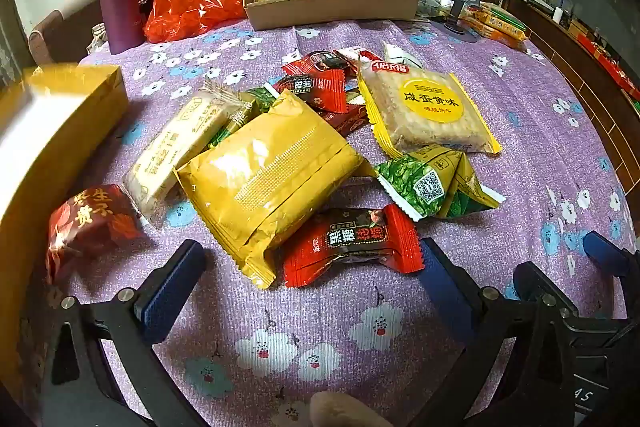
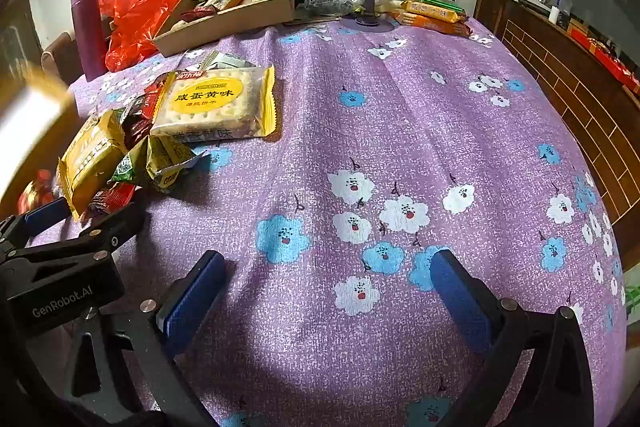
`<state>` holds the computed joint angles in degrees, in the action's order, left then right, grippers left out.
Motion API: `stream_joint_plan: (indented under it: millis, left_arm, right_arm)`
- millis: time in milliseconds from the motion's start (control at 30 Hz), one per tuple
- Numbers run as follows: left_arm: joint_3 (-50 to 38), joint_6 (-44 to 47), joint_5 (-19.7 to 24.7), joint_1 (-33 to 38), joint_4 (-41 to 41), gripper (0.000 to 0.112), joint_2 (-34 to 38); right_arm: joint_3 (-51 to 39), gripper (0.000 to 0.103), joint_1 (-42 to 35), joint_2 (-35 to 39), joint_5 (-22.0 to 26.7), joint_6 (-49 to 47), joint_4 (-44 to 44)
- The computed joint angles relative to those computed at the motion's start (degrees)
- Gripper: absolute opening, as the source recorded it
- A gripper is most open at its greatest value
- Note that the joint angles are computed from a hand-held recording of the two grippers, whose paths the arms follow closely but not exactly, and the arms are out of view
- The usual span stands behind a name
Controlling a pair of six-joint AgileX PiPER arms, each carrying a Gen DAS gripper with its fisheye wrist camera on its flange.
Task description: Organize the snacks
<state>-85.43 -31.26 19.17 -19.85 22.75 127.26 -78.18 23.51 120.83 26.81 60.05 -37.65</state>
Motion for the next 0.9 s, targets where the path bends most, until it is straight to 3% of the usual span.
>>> stream_joint_plan:
  millis: [900]
  left_arm:
    - [0.1, 0.0, -0.1, 0.0, -0.1, 0.103, 0.0]
  right_arm:
    - [-0.2, 0.103, -0.1, 0.0, 0.0, -0.5, 0.5]
